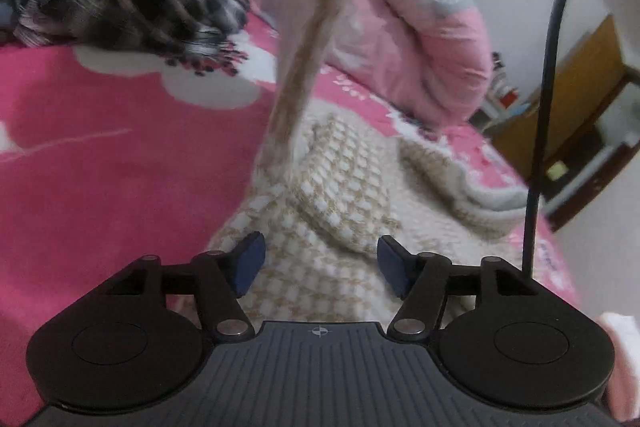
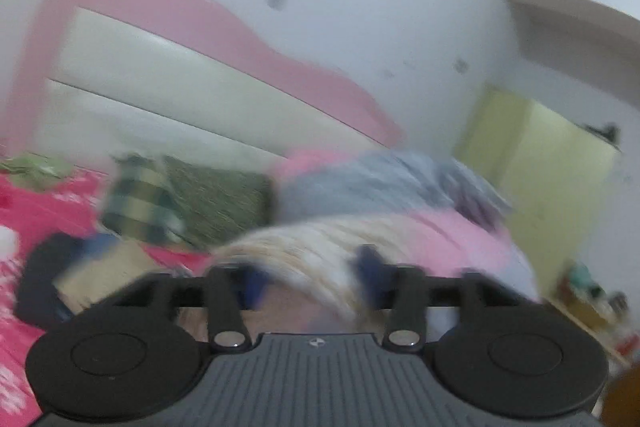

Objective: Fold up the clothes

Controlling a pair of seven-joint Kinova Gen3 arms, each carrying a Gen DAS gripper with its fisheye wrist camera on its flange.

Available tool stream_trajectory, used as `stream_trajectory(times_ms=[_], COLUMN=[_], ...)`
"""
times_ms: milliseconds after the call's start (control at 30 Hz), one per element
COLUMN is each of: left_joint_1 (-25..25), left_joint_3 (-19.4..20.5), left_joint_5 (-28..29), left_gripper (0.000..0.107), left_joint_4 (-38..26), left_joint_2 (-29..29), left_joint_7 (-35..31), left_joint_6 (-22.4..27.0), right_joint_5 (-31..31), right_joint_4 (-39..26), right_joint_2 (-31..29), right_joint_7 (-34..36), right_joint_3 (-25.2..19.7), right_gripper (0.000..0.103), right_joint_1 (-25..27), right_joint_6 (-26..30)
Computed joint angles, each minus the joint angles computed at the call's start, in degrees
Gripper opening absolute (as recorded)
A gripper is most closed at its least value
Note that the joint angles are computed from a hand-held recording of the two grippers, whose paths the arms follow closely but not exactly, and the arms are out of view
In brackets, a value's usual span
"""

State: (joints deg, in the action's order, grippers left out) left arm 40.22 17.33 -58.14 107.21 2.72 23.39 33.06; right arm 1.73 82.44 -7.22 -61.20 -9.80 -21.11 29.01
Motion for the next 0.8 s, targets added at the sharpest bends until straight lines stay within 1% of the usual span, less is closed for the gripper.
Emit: stream_trajectory(times_ms=[33, 67, 133, 167, 200, 300, 333, 367, 400, 433, 467, 567, 600, 667, 700, 733, 767, 800], left_joint_1=[0.1, 0.1, -0.1, -0.3, -0.4, -0.6, -0.6, -0.4, -0.1, 0.0, 0.0, -0.4, -0.5, -0.2, 0.1, 0.3, 0.6, 0.9], left_joint_3=[-0.1, -0.4, -0.4, 0.0, 0.4, 1.1, 1.3, 1.6, 1.9, 1.9, 1.9, 1.6, 1.6, 1.9, 1.9, 2.0, 2.0, 1.9], left_joint_5=[0.7, 0.6, -1.5, -2.9, -3.7, -4.5, -4.8, -5.4, -6.2, -6.8, -7.2, -8.1, -8.4, -8.4, -8.3, -8.2, -8.1, -8.1], left_gripper=[0.065, 0.065, 0.065, 0.065, 0.065, 0.065, 0.065, 0.065, 0.065, 0.065, 0.065, 0.065, 0.065, 0.065, 0.065, 0.065, 0.065, 0.065], left_joint_4=[-0.2, 0.2, 1.7, 2.0, 2.2, 2.5, 2.6, 2.5, 2.5, 2.7, 3.0, 3.7, 3.8, 3.3, 3.1, 2.7, 2.4, 2.1], left_joint_2=[0.0, -0.2, -1.1, -1.1, -1.2, -1.3, -1.4, -1.3, -1.1, -1.0, -1.1, -1.1, -1.0, -0.7, -0.5, -0.2, 0.1, 0.3], left_joint_7=[-0.2, 0.5, 4.5, 6.5, 7.6, 9.3, 9.9, 10.7, 11.8, 12.7, 13.4, 15.1, 15.3, 14.7, 14.1, 13.6, 13.1, 12.7], left_joint_6=[0.7, 0.4, -0.1, 0.3, 0.7, 1.6, 2.0, 2.8, 3.6, 3.8, 3.7, 2.6, 2.7, 3.6, 4.2, 4.7, 5.3, 5.7], right_joint_5=[1.1, 2.3, 5.1, 5.3, 4.6, 0.8, 0.1, -0.3, -0.5, -0.9, -2.2, -7.4, -8.0, -7.3, -8.0, -9.5, -11.2, -12.0], right_joint_4=[0.8, 1.5, 4.8, 7.4, 9.5, 13.9, 15.1, 16.3, 17.6, 18.9, 20.2, 22.8, 23.4, 25.2, 25.7, 25.9, 26.0, 26.2], right_joint_2=[-0.2, -0.3, -2.0, -3.4, -4.6, -6.7, -6.6, -6.3, -5.9, -5.6, -5.2, -3.5, -2.7, -2.0, -1.8, -1.6, -1.4, -1.6], right_joint_7=[0.3, 0.4, 0.6, 1.1, 1.6, 3.5, 3.4, 2.9, 1.9, 1.1, 1.0, 4.0, 4.3, 3.7, 3.9, 4.7, 5.5, 5.3], right_joint_3=[-1.1, -2.2, -3.2, -2.4, -0.6, 3.3, 4.5, 5.1, 5.2, 5.1, 6.1, 8.4, 8.4, 6.4, 6.6, 7.8, 8.7, 8.6], right_gripper=[0.086, 0.093, 0.094, 0.094, 0.094, 0.093, 0.091, 0.082, 0.076, 0.067, 0.066, 0.066, 0.066, 0.064, 0.063, 0.055, 0.032, 0.021], right_joint_1=[-0.5, -1.0, -0.5, -0.3, -0.6, 1.4, 2.5, 3.8, 4.8, 6.0, 6.4, 6.1, 6.0, 7.4, 7.6, 7.1, 6.9, 7.8], right_joint_6=[-0.3, -0.5, 1.1, 1.8, 3.0, 7.9, 10.1, 11.9, 13.1, 14.1, 14.5, 13.7, 13.2, 11.2, 10.5, 10.0, 9.5, 9.2])
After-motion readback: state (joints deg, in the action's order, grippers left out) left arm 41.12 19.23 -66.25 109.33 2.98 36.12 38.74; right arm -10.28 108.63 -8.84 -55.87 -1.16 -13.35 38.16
